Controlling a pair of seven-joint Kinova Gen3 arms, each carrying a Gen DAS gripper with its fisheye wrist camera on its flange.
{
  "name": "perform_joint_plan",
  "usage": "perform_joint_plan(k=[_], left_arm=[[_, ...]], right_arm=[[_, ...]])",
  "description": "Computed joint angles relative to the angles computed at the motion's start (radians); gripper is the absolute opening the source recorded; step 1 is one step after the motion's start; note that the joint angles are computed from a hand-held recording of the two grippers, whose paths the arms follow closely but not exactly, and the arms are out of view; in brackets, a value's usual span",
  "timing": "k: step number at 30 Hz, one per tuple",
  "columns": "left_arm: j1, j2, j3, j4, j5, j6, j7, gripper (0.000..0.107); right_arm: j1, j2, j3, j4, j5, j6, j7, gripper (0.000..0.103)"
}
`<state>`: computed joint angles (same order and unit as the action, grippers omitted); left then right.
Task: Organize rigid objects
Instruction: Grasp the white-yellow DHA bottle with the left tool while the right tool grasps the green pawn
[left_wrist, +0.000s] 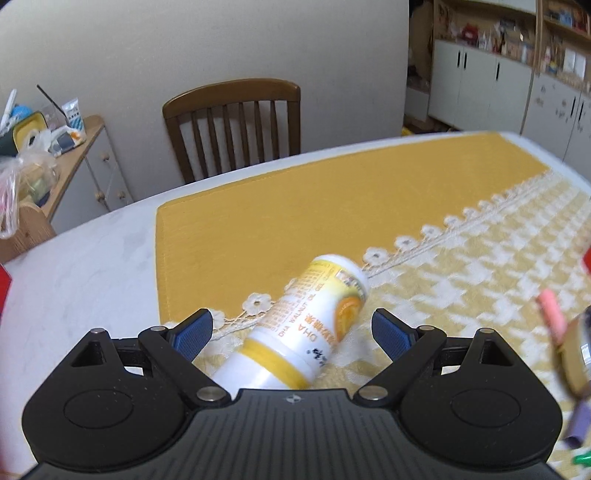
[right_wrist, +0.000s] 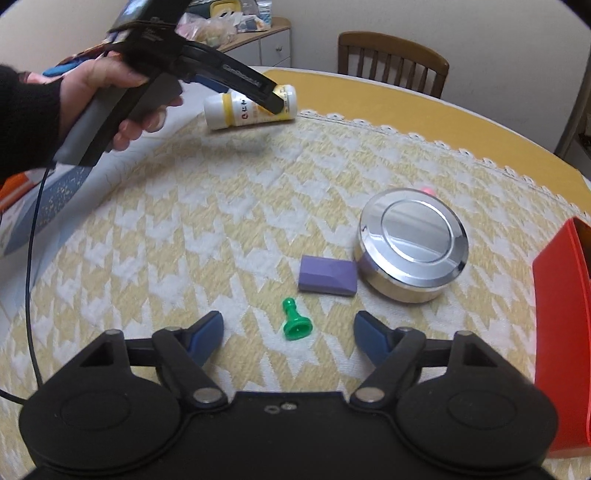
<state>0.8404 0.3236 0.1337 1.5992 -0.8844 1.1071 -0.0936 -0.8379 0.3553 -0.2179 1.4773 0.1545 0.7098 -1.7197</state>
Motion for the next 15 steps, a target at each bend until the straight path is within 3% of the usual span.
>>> perform_joint_plan(k=[9, 11, 15], left_arm=[[0.014, 0.036, -0.016, -0.011, -0.004, 0.007, 0.028, 0.093], [0.015, 0.046, -0.017, -0.024, -0.001, 0.018, 0.017, 0.079], [0.022, 0.048, -0.021, -0.033, -0.001, 0.026, 0.013, 0.068]], right_arm=[[-0.006, -0.017, -0.001, 0.035, 0.011, -0.048, 0.003, 0.057], [-0.006, -0.018, -0.001, 0.036, 0.012, -0.048, 0.001, 0.054], [-0.002, -0.021, -0.003, 0.040, 0.013, -0.049, 0.003, 0.045]])
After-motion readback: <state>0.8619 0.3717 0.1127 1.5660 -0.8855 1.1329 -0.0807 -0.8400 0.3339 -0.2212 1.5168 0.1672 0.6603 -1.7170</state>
